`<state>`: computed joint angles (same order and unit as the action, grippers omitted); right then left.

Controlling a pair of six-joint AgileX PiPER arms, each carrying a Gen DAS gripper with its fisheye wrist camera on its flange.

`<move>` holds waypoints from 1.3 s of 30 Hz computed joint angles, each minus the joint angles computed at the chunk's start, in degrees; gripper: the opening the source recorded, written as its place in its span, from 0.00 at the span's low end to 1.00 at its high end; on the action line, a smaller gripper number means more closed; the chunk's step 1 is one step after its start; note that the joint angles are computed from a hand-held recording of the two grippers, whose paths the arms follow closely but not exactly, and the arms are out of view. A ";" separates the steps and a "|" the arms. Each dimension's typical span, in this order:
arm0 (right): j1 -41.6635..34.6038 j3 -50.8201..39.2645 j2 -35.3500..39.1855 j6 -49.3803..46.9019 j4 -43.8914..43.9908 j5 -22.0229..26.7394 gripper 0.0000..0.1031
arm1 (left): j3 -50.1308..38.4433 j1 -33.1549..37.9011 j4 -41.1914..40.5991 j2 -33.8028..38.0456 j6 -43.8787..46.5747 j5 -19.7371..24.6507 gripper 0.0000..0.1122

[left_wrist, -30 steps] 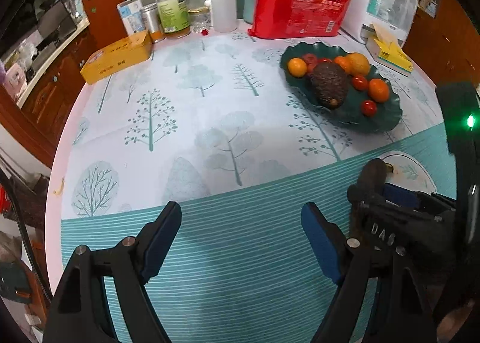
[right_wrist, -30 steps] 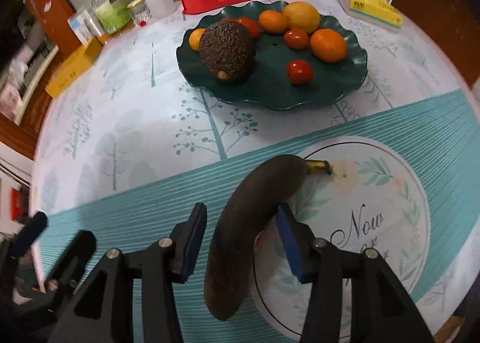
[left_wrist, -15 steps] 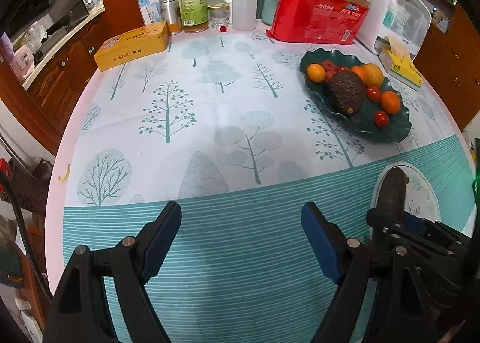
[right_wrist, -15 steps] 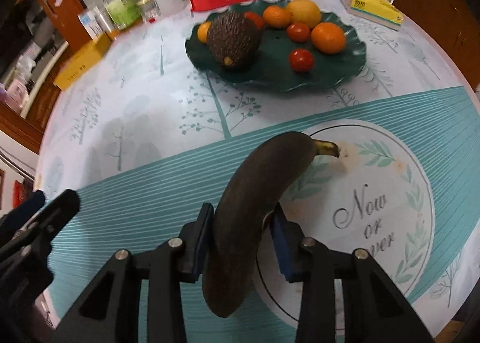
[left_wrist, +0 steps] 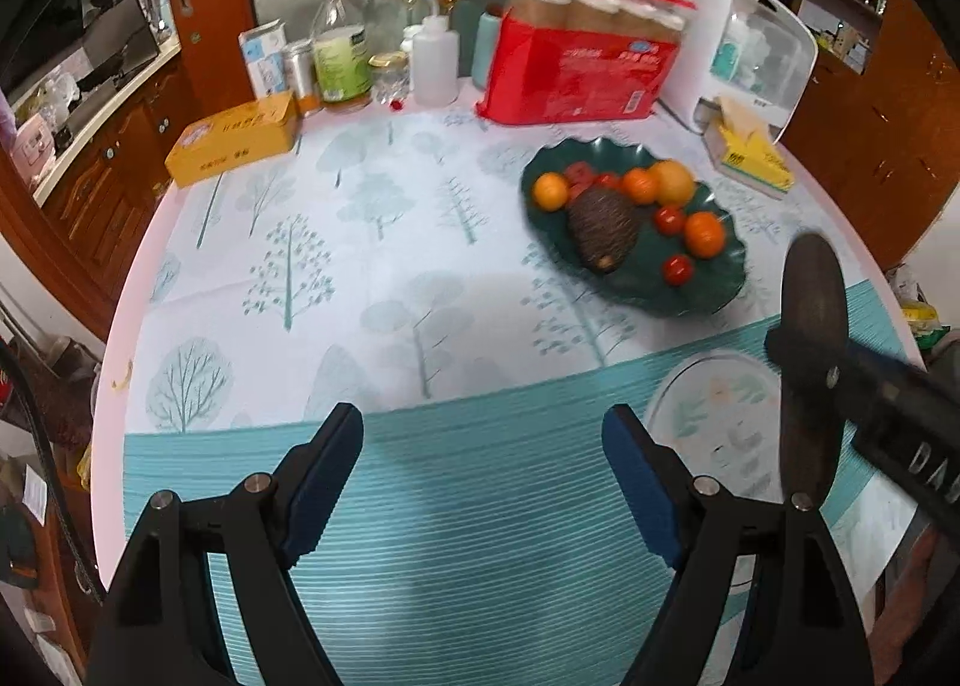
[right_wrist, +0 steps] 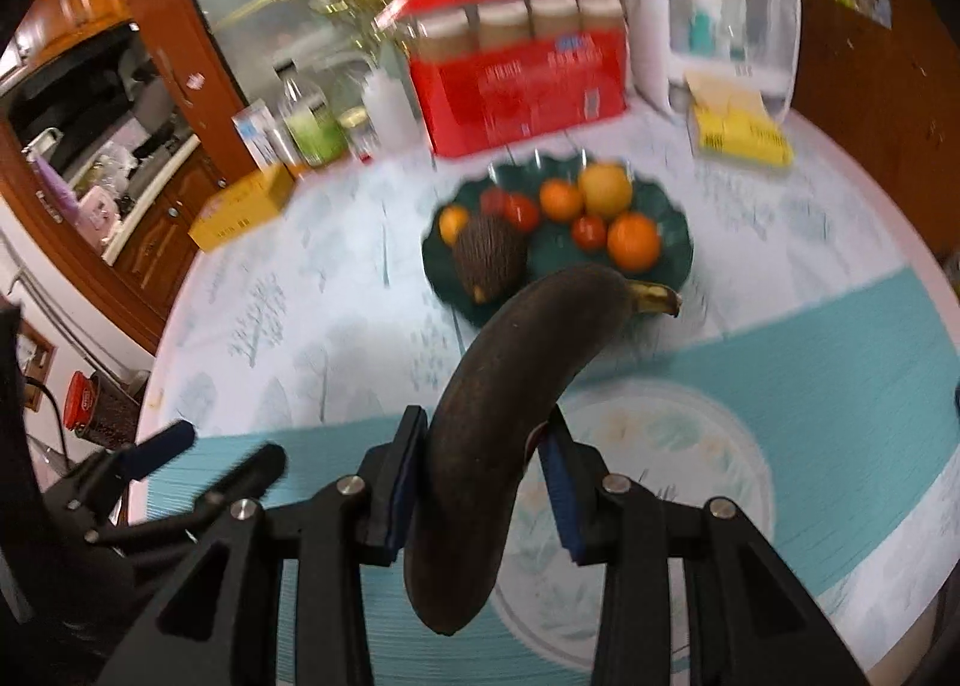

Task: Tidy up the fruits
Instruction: 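Carry the banana to the green plate and release it with the right tool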

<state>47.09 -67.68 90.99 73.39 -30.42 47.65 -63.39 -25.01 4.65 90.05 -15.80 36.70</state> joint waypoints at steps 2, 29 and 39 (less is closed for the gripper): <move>-2.18 -1.95 -1.52 -5.47 0.62 0.64 0.37 | -4.13 -1.70 2.66 0.66 -3.46 2.73 0.72; -39.97 -24.65 20.78 -89.68 54.08 -2.65 0.37 | -51.90 -11.74 18.29 34.66 -37.38 24.18 0.79; -36.70 -27.05 29.61 -90.51 50.32 -4.45 0.38 | -49.98 -8.67 13.84 38.58 -38.46 20.27 0.79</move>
<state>10.38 -94.73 120.61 -17.13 19.90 43.20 -113.37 -33.68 18.49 128.63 -54.26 56.97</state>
